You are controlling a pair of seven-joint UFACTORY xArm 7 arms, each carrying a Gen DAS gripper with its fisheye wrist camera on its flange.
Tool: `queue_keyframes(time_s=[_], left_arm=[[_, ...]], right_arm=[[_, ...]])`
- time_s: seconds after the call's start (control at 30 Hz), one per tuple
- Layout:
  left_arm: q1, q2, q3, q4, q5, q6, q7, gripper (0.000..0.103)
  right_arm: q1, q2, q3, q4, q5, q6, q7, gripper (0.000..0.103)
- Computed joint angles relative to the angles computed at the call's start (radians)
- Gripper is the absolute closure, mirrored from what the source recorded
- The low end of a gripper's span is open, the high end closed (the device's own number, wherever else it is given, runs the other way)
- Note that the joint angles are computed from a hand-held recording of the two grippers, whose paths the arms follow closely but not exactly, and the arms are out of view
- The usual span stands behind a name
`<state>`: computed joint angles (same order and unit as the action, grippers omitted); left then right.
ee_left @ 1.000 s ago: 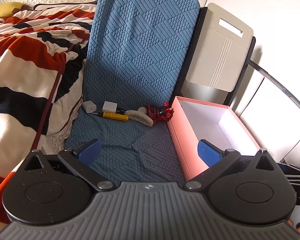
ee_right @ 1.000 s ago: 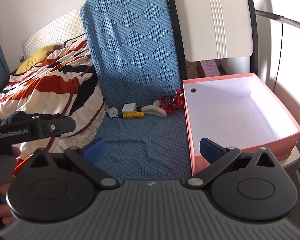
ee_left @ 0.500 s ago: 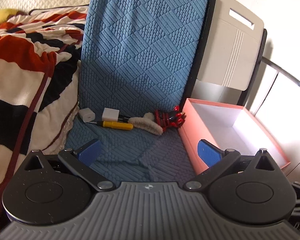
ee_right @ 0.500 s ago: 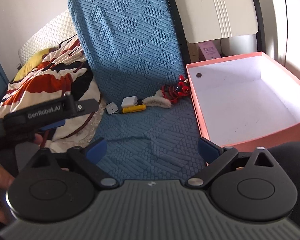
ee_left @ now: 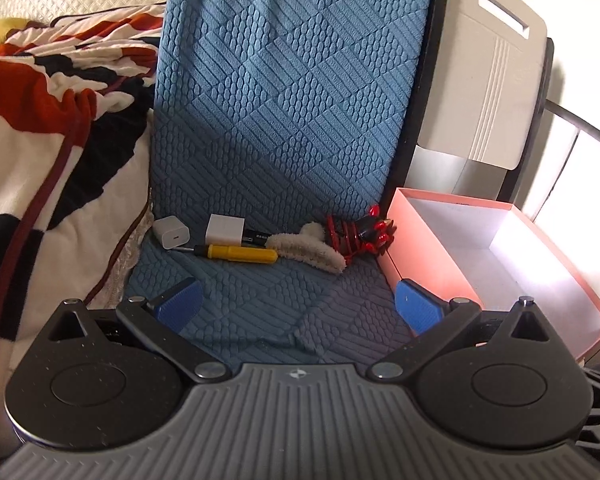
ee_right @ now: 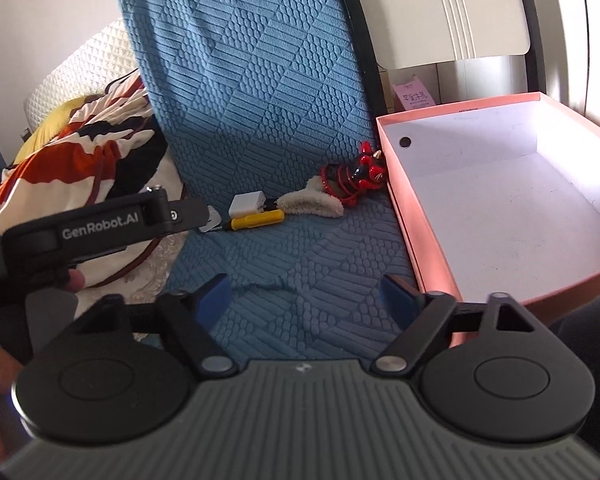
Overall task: Organize rigid objects
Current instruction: 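Move the left tool toward the white charger while the right tool approaches the red toy figure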
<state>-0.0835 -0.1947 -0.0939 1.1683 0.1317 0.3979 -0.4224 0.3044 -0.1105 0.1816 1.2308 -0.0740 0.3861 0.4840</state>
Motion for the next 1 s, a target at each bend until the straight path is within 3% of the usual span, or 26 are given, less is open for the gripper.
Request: queue_keyframes(time_s=[0.1,0.27,0.57,0.73,0.87,1.0], left_arm=[[-0.023,0.020,0.017,0.010,-0.066,-0.001,0.040,0.000],[-0.016,0.054,0.013,0.046,-0.061,-0.002,0.018,0.000],[-0.022,0.193,0.027,0.216,-0.034,0.052,0.044,0.000],[-0.010,0.276,0.039,0.325,-0.202,0.100,0.157,0.000],[-0.013,0.341,0.058,0.408,-0.144,0.122,0.131,0.000],[0.010,0.423,0.061,0.512,-0.188,0.166,0.133,0.000]], right_arm=[[-0.003,0.028,-0.001,0.015,-0.005,-0.015,0.020,0.022],[-0.002,0.066,-0.009,0.043,-0.004,-0.039,0.058,0.022],[0.019,0.173,-0.031,0.165,-0.200,-0.049,0.209,0.022],[0.039,0.226,-0.040,0.238,-0.155,-0.037,0.160,0.022],[0.057,0.278,-0.055,0.296,-0.142,-0.021,0.164,0.022],[0.079,0.339,-0.079,0.372,-0.151,0.022,0.181,0.022]])
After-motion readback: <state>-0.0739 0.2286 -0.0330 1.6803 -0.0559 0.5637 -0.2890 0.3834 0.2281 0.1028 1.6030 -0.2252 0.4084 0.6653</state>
